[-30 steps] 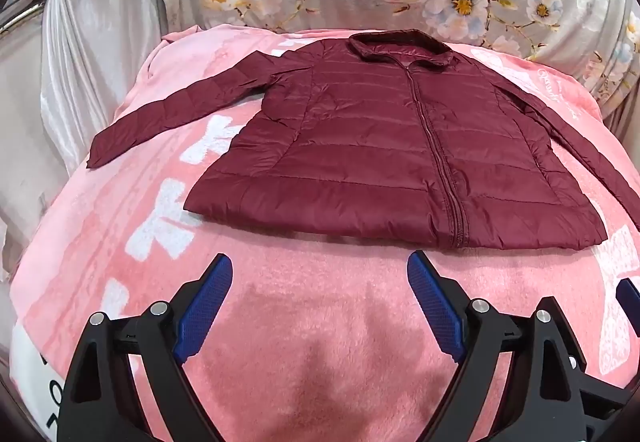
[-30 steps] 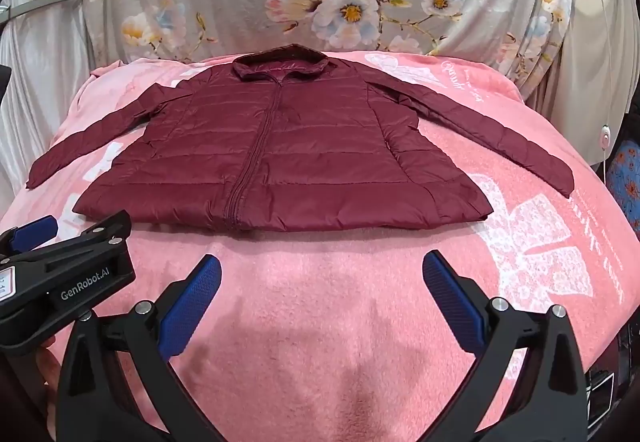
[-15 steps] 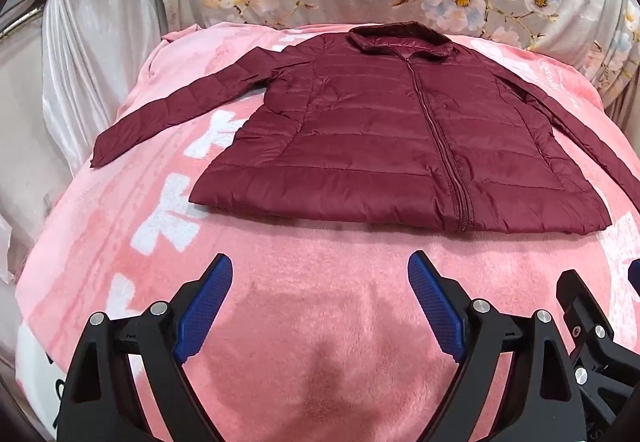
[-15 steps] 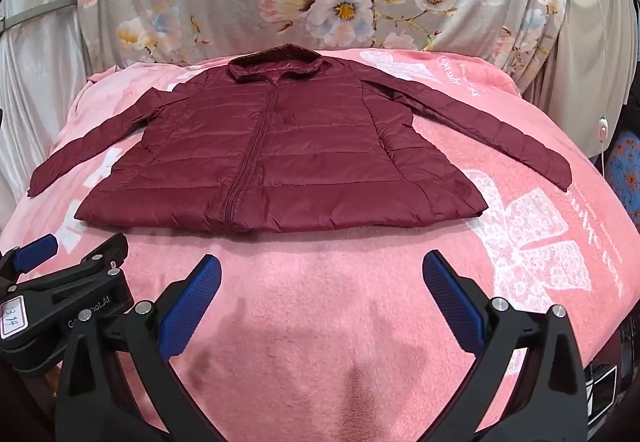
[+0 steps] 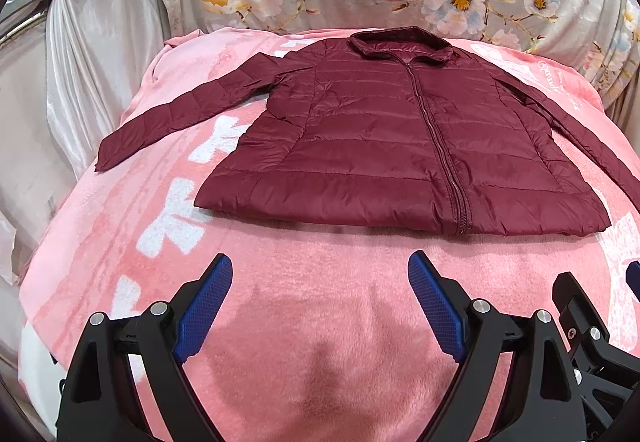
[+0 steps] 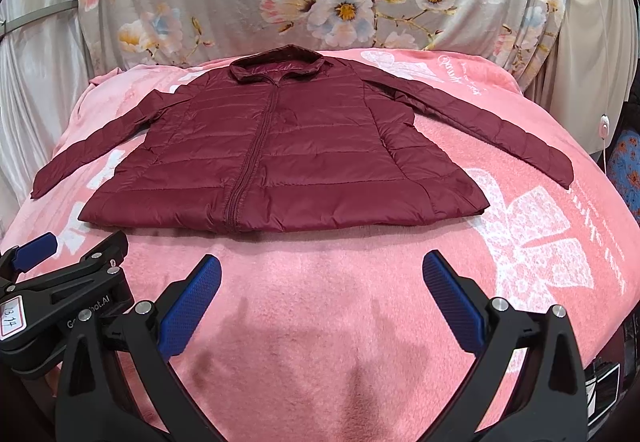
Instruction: Fold large clothes
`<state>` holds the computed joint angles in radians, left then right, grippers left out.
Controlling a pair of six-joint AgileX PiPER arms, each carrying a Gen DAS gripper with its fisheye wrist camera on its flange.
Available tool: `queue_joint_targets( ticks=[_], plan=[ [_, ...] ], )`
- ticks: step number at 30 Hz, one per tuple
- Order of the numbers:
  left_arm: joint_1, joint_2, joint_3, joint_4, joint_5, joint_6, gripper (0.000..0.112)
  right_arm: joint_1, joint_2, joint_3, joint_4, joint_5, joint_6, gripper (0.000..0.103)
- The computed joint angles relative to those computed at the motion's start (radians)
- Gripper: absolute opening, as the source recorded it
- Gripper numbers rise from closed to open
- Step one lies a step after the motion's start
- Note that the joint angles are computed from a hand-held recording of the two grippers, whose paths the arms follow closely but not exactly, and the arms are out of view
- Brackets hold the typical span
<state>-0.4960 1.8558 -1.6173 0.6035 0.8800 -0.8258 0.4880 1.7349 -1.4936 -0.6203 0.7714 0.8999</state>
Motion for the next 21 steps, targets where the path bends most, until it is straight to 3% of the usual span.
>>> queue_joint_targets(
  ticks=[21],
  plan=[
    [0.007, -0.027, 0.026, 0.006, -0.005, -0.008, 0.087, 0.004, -0.002, 0.007, -0.007, -0.002, 0.01, 0.098]
  ],
)
